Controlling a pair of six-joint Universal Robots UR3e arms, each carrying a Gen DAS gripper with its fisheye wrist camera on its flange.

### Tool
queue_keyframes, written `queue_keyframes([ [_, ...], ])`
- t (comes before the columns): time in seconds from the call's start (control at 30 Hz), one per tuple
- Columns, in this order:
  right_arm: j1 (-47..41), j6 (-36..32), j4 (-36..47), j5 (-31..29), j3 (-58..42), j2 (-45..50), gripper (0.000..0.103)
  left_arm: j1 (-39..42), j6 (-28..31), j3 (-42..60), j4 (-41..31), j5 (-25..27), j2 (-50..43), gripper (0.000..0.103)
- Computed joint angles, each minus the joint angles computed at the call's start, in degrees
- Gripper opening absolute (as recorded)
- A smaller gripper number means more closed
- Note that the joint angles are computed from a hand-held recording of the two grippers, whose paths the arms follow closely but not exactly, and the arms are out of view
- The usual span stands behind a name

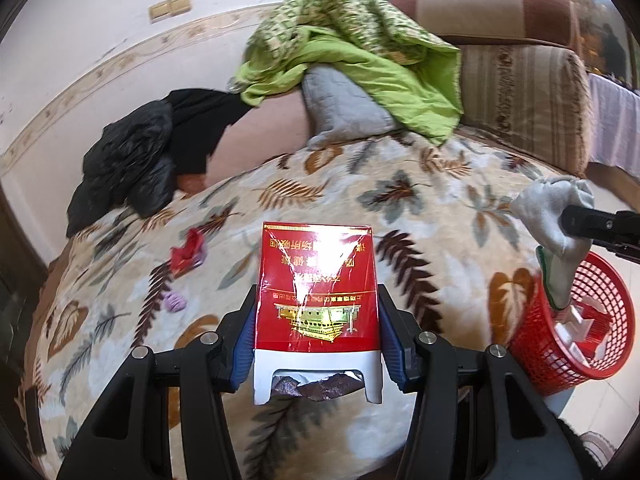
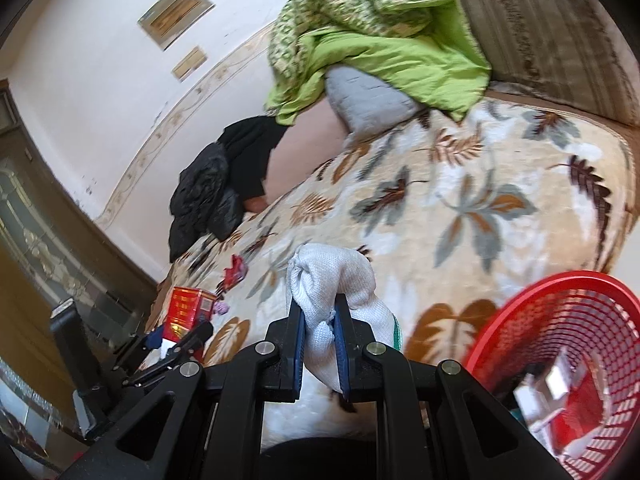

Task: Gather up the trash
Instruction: 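Carry the red cigarette box with the left tool toward the red basket while the right tool carries the sock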

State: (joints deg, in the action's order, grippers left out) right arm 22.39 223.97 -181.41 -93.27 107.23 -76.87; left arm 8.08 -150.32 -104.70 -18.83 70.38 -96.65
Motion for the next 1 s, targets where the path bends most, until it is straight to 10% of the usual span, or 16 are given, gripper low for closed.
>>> queue_keyframes([
  [1.0,-12.87,1.71,1.95,0.93,35.05,-35.14,0.014,-23.17,-3.08,14.06,-10.77,3.99,-7.62,0.052],
])
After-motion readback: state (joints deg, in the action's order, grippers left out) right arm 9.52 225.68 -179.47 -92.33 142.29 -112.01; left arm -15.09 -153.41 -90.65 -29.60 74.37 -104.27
